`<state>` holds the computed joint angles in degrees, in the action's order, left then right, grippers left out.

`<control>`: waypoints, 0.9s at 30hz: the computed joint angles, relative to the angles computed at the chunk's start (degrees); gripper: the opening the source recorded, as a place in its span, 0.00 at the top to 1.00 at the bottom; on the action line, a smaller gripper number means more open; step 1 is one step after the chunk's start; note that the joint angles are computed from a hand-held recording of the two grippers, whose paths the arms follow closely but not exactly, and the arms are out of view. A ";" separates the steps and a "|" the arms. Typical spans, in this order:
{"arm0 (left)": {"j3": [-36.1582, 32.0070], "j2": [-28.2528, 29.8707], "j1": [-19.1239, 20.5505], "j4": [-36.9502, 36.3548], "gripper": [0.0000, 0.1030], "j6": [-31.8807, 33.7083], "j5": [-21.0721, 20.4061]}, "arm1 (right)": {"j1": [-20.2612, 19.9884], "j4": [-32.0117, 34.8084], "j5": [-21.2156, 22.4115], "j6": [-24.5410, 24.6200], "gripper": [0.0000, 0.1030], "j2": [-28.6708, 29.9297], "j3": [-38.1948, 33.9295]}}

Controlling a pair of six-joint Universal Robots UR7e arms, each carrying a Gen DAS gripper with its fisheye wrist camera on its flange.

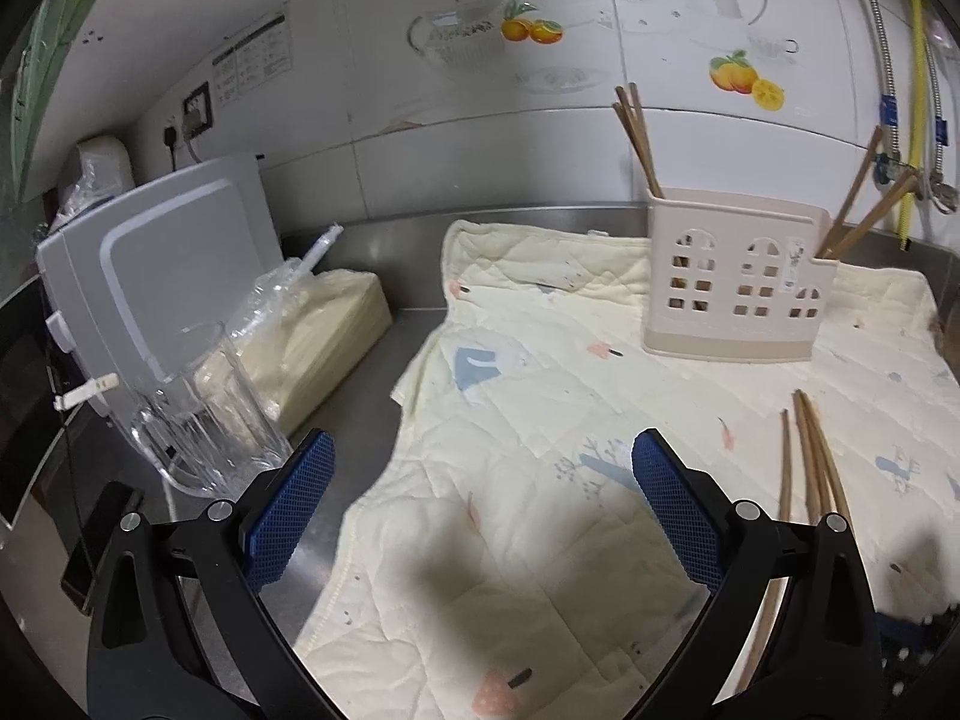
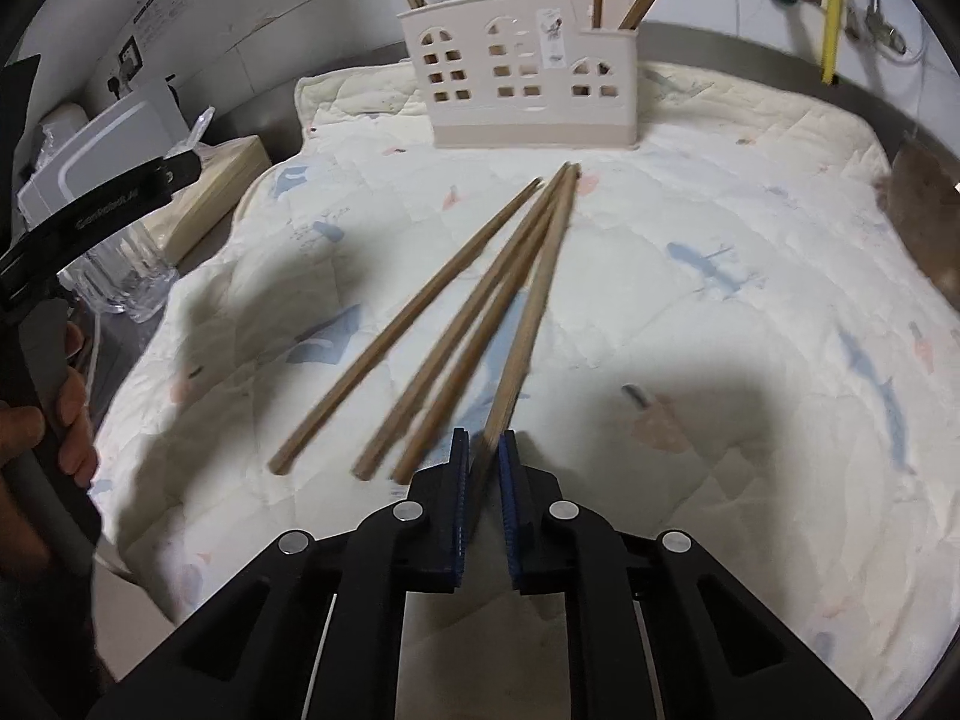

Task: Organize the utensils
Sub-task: 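Close the right gripper on a chopstick while the left gripper grasps another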

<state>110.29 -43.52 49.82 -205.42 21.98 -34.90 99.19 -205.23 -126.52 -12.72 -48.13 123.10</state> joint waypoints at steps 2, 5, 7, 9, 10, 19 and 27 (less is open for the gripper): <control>0.76 -0.79 0.26 2.00 0.05 -1.14 -1.63 | 0.09 -1.28 -1.44 -1.23 0.91 0.26 0.06; 2.28 -2.92 0.97 7.05 0.05 -4.35 -6.35 | -0.66 -2.54 -1.74 -1.46 0.92 -0.43 0.85; 3.36 -4.57 1.62 10.87 0.05 -6.81 -10.45 | -0.84 -3.91 -2.61 -2.31 0.93 -0.43 1.10; 4.29 -5.79 2.18 14.26 0.05 -8.62 -14.37 | -1.30 -5.15 -3.02 -3.08 0.93 -0.70 1.50; 4.61 -6.01 2.39 15.05 0.05 -8.99 -15.69 | -1.50 -5.49 -3.05 -3.15 0.93 -0.85 1.68; 6.68 -7.38 4.31 24.33 0.11 -11.89 -26.98 | -2.38 -9.07 -1.33 -5.36 0.91 0.06 2.47; 6.20 -6.86 5.14 31.04 0.46 -11.80 -34.00 | -3.20 -9.97 0.94 -6.03 0.93 -0.65 3.32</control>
